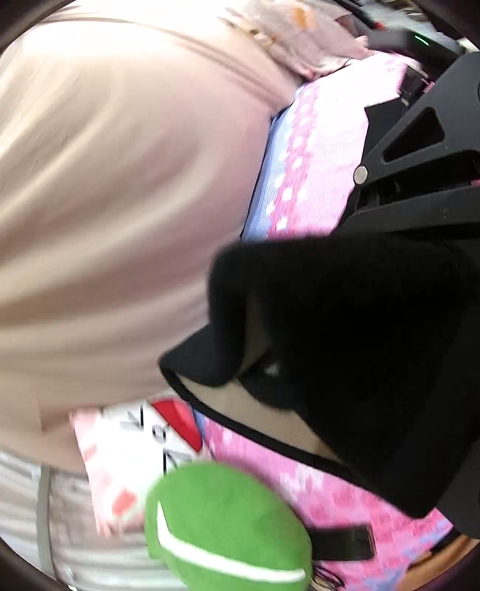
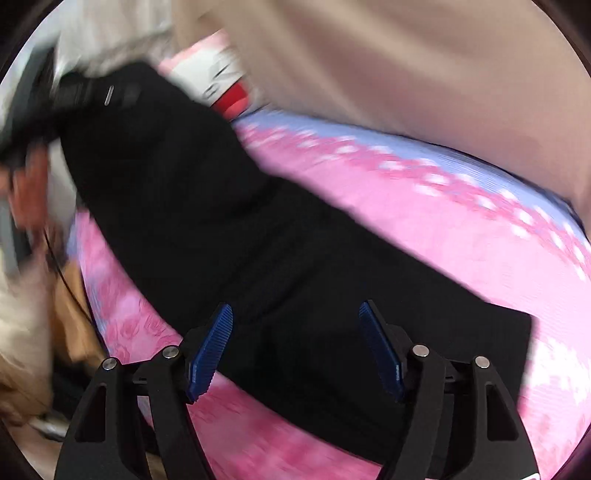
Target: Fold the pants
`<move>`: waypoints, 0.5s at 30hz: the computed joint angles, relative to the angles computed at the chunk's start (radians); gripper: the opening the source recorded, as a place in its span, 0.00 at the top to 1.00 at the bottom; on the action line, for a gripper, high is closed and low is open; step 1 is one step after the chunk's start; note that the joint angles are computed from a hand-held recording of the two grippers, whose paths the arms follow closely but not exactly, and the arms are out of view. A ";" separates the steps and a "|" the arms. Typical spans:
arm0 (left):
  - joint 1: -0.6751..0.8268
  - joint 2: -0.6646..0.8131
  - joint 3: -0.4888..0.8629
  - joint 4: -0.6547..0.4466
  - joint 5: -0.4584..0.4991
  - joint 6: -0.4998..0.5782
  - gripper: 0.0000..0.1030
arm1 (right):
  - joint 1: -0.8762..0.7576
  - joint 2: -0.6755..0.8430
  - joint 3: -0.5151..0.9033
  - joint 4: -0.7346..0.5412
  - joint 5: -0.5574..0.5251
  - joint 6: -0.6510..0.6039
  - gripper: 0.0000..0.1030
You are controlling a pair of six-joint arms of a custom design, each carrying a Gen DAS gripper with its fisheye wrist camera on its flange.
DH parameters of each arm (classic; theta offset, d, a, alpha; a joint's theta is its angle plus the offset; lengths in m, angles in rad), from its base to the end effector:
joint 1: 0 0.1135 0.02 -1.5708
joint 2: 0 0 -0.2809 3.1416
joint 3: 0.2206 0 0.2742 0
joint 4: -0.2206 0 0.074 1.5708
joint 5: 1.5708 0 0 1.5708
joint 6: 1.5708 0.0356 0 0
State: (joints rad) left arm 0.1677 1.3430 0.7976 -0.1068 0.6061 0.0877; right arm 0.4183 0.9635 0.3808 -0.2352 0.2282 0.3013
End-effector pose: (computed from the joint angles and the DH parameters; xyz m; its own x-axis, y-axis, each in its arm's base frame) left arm 0.2977 0.0298 0.2370 -0.5690 -0.0233 -0.8220 0.3604 0.8914 -0.2748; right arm 0.1773 0.0700 0.1677 -0.7122 -0.0003 -0.7019 -0.0450 0.9980 0.0453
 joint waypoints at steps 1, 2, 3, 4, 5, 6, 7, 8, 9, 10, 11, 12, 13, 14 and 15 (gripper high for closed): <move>0.022 0.018 0.006 -0.008 0.027 0.003 0.88 | 0.052 0.104 0.022 0.052 0.048 0.004 0.34; 0.027 0.032 0.008 -0.007 0.037 0.004 0.88 | 0.088 0.204 0.047 0.096 0.097 -0.001 0.34; 0.028 0.045 0.007 -0.002 0.038 0.011 0.88 | 0.110 0.322 0.074 0.149 0.148 -0.011 0.36; 0.022 0.056 0.001 0.010 0.027 0.021 0.88 | 0.109 0.401 0.101 0.172 0.173 -0.015 0.56; 0.013 0.033 -0.021 0.012 0.012 0.023 0.88 | 0.091 0.457 0.113 0.199 0.165 -0.028 0.61; 0.005 0.038 -0.027 0.024 -0.003 0.027 0.88 | 0.062 0.463 0.089 0.260 0.143 -0.025 0.73; -0.005 0.048 -0.032 0.038 -0.019 0.032 0.88 | 0.034 0.436 0.088 0.239 0.122 -0.010 0.85; 0.001 0.049 -0.034 0.034 -0.014 0.040 0.88 | -0.022 0.368 0.087 0.204 0.060 0.011 0.85; 0.000 0.059 -0.031 0.036 -0.008 0.040 0.88 | -0.070 0.294 0.073 0.193 -0.008 0.032 0.85; 0.006 0.075 -0.029 0.045 0.008 0.038 0.88 | -0.109 0.223 0.069 0.167 -0.053 0.049 0.85; 0.016 0.097 -0.021 0.055 0.025 0.037 0.88 | -0.153 0.135 0.079 0.122 -0.109 0.056 0.85; 0.021 0.107 -0.018 0.060 0.034 0.036 0.88 | -0.173 0.092 0.085 0.110 -0.152 0.058 0.85; 0.033 0.118 -0.018 0.065 0.048 0.038 0.88 | -0.186 0.078 0.102 0.107 -0.205 0.055 0.85; 0.038 0.126 -0.016 0.069 0.055 0.035 0.88 | -0.174 0.111 0.124 0.114 -0.227 0.049 0.84; 0.041 0.133 -0.016 0.072 0.060 0.034 0.88 | -0.155 0.181 0.145 0.141 -0.232 0.040 0.84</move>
State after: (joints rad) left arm 0.2088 1.4762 0.7815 -0.0349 0.6665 0.1221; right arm 0.2630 1.1441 0.5263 -0.0944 -0.0036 0.3413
